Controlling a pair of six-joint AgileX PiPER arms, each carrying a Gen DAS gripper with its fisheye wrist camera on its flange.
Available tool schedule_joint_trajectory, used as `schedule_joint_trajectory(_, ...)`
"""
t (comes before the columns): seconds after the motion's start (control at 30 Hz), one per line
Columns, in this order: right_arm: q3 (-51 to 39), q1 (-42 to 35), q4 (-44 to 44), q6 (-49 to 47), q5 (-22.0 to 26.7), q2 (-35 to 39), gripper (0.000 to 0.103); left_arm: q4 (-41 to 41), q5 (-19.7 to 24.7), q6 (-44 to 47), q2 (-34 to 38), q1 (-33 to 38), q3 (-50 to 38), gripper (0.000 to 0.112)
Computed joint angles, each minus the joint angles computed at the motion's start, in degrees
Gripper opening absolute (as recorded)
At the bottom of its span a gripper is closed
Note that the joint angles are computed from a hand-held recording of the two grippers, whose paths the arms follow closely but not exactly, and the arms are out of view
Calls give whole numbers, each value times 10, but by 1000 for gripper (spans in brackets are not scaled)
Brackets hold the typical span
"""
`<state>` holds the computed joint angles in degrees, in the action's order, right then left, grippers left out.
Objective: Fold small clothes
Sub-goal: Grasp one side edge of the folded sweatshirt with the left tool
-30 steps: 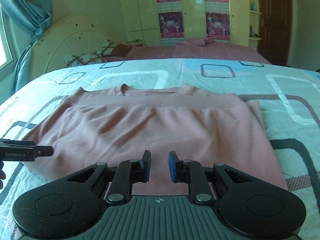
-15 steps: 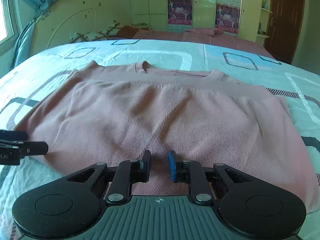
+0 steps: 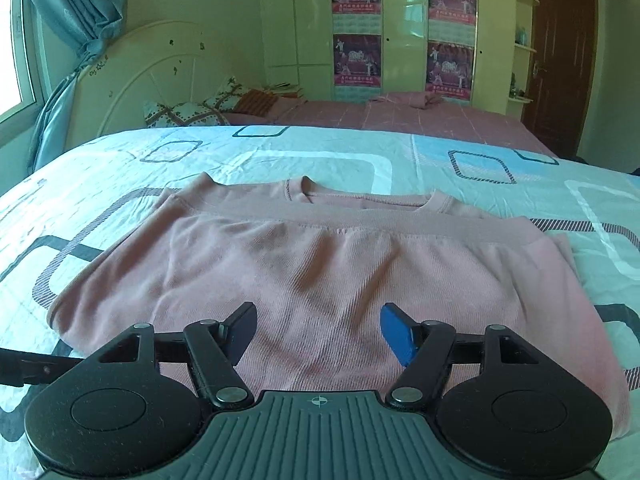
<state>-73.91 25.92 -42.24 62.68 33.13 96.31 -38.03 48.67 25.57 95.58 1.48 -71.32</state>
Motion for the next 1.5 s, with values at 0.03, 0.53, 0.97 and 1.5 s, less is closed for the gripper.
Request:
schedule_joint_trajectory(0.03, 0, 0, -2, 4, 1, 1, 68, -7, 0, -3, 2, 1, 1, 83)
schedule_joint_trajectory(0.53, -19, -25, 38, -8, -3, 38, 49, -139, -48, 10, 61, -10, -14, 90)
schedule_joint_trajectory(0.97, -80, -23, -5, 5, 26, 81, 49, -415, -99, 191, 150, -3, -27, 80)
schedule_joint_trajectory(1.5, -123, -29, -6, -26, 60, 148, 49, -444, -98, 184, 189, 11, -45, 9)
